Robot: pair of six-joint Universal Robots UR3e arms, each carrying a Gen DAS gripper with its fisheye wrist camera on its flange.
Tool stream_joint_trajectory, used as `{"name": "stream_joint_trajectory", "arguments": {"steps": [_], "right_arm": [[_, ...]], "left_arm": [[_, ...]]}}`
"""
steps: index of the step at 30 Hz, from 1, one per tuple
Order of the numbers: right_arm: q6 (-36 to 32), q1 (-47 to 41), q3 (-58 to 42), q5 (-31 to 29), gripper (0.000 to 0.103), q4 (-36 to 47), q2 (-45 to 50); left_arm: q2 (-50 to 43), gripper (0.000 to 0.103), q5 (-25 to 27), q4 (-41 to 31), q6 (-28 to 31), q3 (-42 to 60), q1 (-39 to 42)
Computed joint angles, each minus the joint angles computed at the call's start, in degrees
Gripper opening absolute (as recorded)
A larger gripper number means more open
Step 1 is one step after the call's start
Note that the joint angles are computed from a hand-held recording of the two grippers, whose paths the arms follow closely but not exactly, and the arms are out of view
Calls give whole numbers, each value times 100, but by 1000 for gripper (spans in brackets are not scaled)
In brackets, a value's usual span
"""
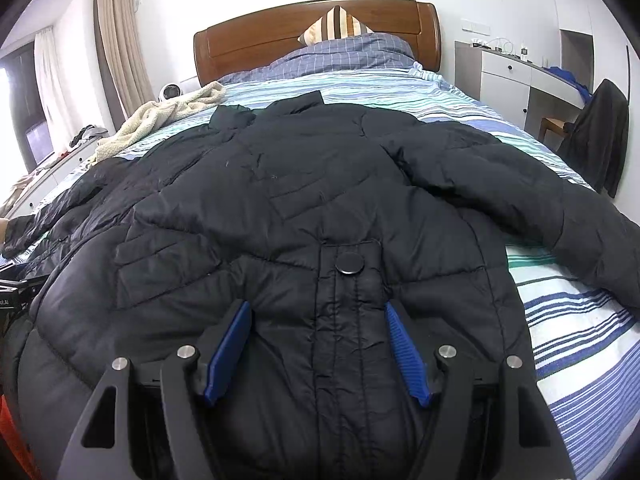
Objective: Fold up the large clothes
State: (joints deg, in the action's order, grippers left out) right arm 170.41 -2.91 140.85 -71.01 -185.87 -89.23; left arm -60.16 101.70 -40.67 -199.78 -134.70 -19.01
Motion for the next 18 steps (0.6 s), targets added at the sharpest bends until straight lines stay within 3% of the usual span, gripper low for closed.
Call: {"name": "stream_joint_trajectory", "arguments": {"steps": [3, 8, 15, 18], "right_arm": [[7, 12, -10, -19, 70, -2, 12], [23, 44, -48, -51, 70, 6, 51], [32, 59, -61, -73, 70, 11, 59], [30, 63, -65, -80, 70, 16, 57]], "left_arm": [[180, 102, 46, -525, -352, 280, -83], [1015, 102, -287, -759, -544, 232, 184], [833, 102, -83, -15, -159, -465, 407], [450, 102, 477, 680, -297, -657, -134]]}}
